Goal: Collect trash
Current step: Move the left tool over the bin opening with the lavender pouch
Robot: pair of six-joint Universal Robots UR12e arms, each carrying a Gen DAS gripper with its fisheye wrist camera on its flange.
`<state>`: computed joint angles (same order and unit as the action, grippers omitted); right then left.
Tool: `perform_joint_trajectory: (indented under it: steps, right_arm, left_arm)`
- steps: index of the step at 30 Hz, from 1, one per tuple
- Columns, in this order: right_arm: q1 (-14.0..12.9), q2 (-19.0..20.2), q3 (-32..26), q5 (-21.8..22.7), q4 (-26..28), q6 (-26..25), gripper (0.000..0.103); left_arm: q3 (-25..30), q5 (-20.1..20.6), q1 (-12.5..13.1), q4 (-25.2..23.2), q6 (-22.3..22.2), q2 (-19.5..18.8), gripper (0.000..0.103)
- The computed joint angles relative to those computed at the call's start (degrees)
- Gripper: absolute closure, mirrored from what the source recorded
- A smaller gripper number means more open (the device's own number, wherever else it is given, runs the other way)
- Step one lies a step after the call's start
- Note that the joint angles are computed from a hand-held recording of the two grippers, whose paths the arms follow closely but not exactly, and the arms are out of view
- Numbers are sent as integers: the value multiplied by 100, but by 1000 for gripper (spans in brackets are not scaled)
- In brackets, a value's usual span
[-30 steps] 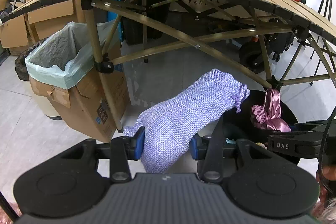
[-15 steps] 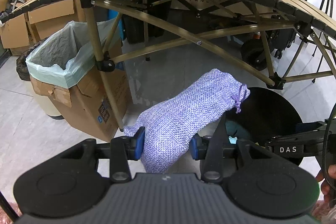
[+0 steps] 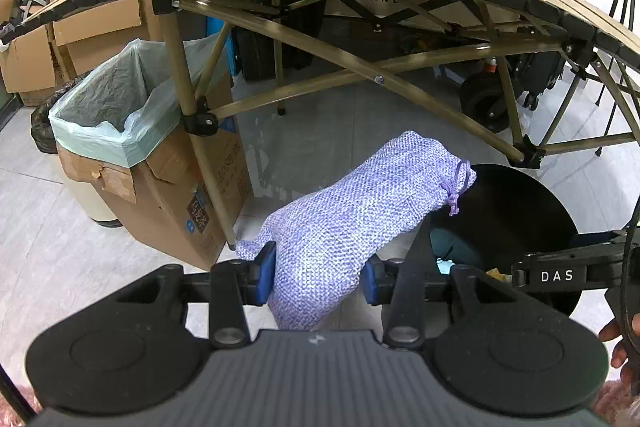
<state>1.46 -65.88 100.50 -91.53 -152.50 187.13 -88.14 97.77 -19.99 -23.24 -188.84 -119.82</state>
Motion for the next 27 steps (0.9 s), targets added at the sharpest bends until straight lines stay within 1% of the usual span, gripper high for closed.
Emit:
perform_joint_trajectory:
  steps: [11, 27]
  right_arm:
    - [-48, -75, 67, -35, -130, 19, 0]
    - [-222, -329, 324, -90, -400, 117, 0]
  left_arm:
    - [56, 68, -58, -4, 143, -54, 62]
    - [223, 125, -212, -49, 391, -178, 62]
